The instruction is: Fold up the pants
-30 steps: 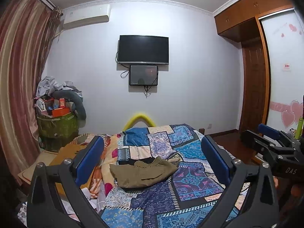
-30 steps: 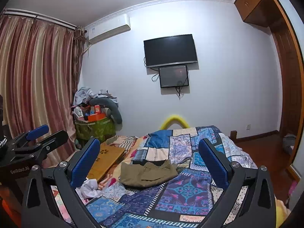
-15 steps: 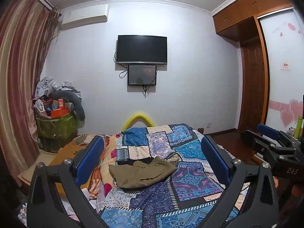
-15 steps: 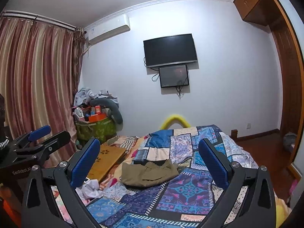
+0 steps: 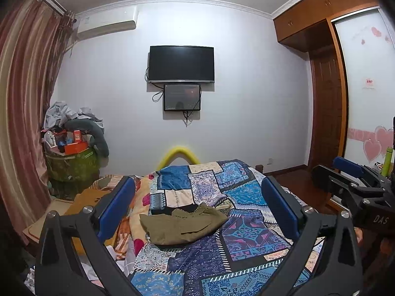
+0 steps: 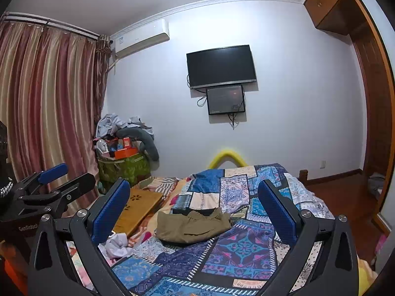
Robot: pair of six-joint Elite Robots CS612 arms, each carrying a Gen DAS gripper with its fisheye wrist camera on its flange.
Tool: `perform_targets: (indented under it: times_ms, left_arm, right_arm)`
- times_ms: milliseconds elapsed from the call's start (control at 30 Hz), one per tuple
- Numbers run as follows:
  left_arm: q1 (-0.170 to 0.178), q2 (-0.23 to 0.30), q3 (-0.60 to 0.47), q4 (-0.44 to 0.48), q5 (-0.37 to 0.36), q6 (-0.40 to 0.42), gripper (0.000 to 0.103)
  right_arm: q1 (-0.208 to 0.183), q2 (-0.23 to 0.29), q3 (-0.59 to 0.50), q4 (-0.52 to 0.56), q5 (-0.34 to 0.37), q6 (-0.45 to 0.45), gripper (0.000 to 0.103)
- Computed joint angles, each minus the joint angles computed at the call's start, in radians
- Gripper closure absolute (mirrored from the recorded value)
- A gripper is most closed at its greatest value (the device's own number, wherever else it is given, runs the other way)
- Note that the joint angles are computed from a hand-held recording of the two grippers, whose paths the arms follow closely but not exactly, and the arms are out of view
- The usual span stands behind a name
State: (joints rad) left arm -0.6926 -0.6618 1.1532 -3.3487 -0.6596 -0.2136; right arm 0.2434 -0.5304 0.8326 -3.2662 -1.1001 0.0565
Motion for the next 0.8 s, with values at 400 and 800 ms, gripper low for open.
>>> perform_targets:
  times_ms: [400,800]
  left_arm:
    - [0.000,-0.004,0.010,-0.006,-0.004,-0.005,0.000]
    - [0.003,0.000,0.005,0.031,-0.015,-0.017,0.000]
  right_arm:
    - [0.001,0.001,-0.002,0.000,-0.003,-0.002,0.000]
    - [-0.002,0.001,0.003,0.003,-0.001,-0.008,0.000]
